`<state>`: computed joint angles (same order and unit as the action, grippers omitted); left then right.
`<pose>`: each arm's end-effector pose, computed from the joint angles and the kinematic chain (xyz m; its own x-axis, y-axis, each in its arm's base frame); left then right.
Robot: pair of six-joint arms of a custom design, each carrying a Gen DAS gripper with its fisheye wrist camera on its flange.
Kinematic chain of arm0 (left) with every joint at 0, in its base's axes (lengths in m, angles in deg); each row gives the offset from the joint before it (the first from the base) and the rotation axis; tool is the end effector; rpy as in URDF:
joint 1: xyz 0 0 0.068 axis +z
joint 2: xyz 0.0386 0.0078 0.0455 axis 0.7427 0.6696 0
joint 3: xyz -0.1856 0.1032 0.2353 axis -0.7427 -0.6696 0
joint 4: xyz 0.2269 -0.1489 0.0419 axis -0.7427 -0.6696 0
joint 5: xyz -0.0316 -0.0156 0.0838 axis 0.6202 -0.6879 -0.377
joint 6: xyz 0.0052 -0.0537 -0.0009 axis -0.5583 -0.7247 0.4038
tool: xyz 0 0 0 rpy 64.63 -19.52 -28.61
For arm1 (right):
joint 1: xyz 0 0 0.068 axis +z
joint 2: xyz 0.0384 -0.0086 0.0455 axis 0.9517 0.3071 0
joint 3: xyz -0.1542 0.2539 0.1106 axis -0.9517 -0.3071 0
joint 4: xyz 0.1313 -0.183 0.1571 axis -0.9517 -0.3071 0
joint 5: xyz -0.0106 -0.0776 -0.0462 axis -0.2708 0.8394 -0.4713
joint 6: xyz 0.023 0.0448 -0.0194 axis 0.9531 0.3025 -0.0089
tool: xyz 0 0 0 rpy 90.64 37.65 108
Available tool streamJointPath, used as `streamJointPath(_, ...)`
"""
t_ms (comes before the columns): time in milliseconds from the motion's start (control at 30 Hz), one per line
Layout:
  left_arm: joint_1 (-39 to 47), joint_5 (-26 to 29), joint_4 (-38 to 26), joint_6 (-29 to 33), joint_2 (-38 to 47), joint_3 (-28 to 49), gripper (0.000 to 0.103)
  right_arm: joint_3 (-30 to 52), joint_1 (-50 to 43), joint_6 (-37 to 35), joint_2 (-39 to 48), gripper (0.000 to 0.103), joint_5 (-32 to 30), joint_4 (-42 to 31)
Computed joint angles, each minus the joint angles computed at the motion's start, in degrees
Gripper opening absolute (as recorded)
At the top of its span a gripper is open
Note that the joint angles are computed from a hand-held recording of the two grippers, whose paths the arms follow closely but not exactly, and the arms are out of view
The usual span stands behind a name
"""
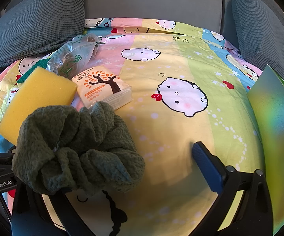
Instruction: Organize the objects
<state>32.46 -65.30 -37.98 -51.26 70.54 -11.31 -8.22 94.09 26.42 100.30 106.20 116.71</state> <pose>0.3097 -0.0851 0.0410 -0.7801 0.1169 -0.6146 0.1814 0.9825 -0.0433 0.3055 0.1122 0.0376 -0.7731 -0.0120 -0.6342 0.0260 0.9984 -0.0505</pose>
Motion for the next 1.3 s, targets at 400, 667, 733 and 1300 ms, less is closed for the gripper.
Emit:
streamJointPath(400, 0.0, 0.0, 0.0, 0.0, 0.0, 0.0, 0.103, 0.16, 0.17, 0.15, 0.01, 0.102, 0.11, -0.2)
streamJointPath(667, -0.05, -0.09, -0.03, -0.06, 0.0, 0.02, 0.103, 0.2, 0.19, 0.17, -0.01, 0.102, 0.12, -0.28)
streamJointPath(733, -0.04, -0.12, 0.13, -0.05, 0.02, -0.04, 0.103, 0.2, 0.19, 0.17, -0.01, 0.102, 0.12, -0.28)
streamJointPath(1300, -0.1, -0.32, 0.22, -0.07, 0.11, -0.11, 0.103, 1.1, -0.44, -0.45, 0.85, 0.102, -0.15, -0.44)
